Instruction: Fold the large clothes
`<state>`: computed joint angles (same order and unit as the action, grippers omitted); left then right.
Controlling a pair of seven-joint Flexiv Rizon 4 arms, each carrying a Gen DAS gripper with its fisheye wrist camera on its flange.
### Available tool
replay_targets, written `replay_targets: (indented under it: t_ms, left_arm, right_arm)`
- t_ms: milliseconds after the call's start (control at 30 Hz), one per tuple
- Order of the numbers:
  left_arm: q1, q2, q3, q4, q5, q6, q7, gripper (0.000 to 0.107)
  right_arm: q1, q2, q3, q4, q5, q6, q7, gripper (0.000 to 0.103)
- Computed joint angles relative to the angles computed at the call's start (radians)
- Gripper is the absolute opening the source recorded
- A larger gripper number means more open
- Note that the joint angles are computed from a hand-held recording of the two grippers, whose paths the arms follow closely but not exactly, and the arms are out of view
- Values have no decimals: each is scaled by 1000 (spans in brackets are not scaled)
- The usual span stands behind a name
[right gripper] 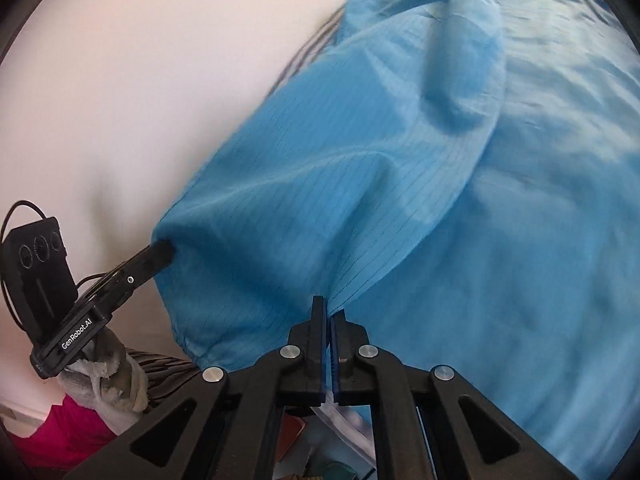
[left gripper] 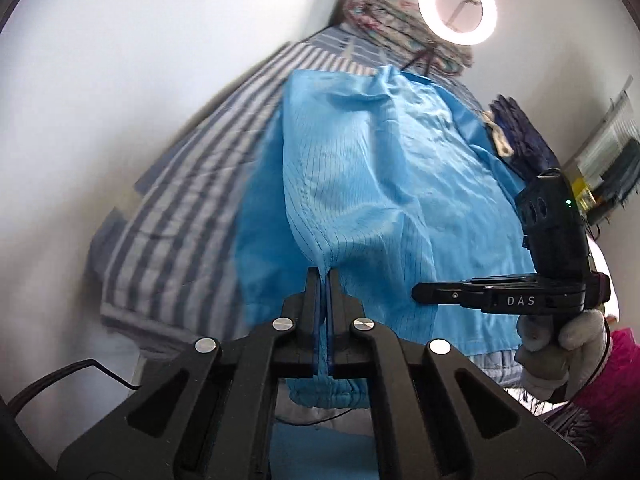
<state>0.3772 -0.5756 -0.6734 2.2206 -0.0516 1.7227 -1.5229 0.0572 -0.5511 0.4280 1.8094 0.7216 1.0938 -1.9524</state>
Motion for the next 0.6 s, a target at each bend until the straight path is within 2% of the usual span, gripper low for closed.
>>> replay_targets:
  t_ms: [100,233,400,533,600]
  left_arm:
    - [11,-7,29,-5,-25,-21,-14,0]
    - [-49,-30,107,-44,-63,-71,-1,0]
    - [-182,-22,227,-70,-110,-115,36,0]
    - [-288,-3,325,-78,-118,-83,58,0]
    - [-285,-3,320,-79,-126,-76,67,0]
  right_arm:
    - [48,-42,-4,-44,-25,24,29,0]
    - [126,-70,-48,-62,-148,49,102,0]
    - [98,-52,-33,-9,-219,73,134,0]
    - [82,-53,-20,5,-237,104,164,0]
    - [82,-67,-10,-3,-242,136,177,0]
